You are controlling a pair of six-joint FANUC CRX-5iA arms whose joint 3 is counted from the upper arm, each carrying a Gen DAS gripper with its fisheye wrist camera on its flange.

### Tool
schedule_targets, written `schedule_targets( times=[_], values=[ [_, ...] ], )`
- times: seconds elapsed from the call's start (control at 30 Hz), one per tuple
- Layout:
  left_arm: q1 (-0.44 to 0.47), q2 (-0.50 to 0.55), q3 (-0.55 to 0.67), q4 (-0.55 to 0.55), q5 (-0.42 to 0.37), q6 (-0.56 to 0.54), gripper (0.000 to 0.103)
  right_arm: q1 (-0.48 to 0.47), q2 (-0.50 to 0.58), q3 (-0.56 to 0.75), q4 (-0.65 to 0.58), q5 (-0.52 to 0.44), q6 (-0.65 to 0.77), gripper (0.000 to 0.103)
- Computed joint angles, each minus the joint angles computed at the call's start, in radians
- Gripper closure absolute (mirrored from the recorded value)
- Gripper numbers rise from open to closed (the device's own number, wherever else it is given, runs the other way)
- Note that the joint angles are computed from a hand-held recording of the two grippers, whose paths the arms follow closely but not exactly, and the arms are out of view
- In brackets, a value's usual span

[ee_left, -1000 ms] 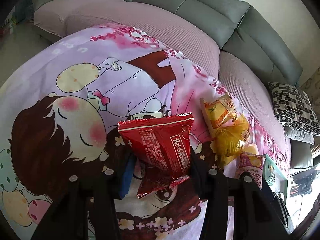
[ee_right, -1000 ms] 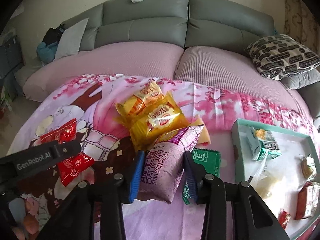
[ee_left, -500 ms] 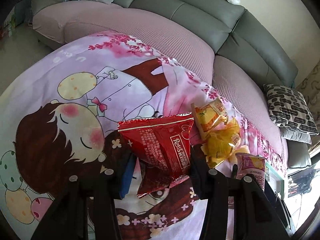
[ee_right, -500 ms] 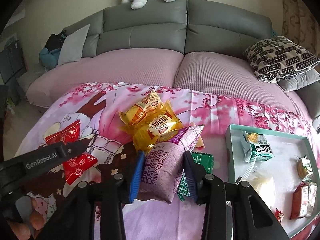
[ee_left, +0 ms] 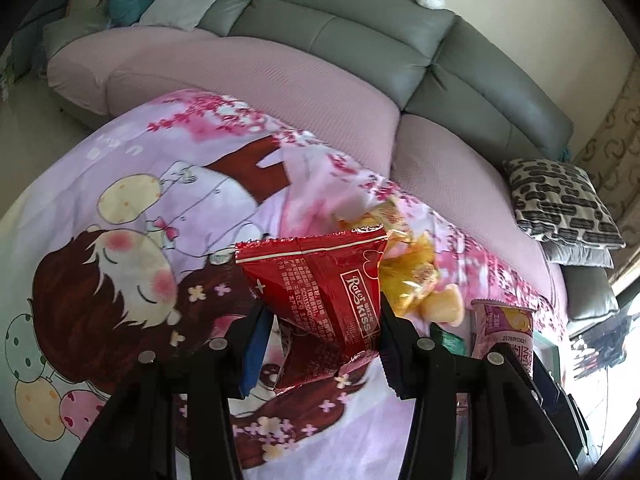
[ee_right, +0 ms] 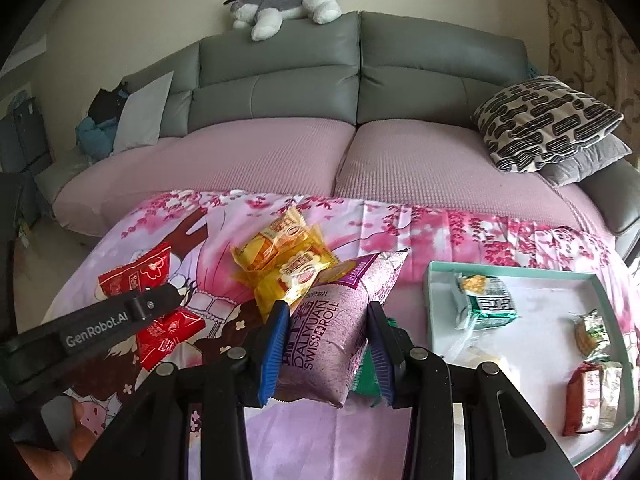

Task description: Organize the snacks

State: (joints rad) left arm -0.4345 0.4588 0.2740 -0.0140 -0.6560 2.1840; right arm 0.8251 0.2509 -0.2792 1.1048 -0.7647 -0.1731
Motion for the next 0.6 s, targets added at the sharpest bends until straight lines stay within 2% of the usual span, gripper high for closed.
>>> schedule_targets(
  times=[0.6],
  values=[
    [-0.104,0.075,0.127,0.06,-0.018,-0.139,0.052,-0.027,-0.171,-0.181,0.051,-0.128,-0.169,0.061]
  ],
)
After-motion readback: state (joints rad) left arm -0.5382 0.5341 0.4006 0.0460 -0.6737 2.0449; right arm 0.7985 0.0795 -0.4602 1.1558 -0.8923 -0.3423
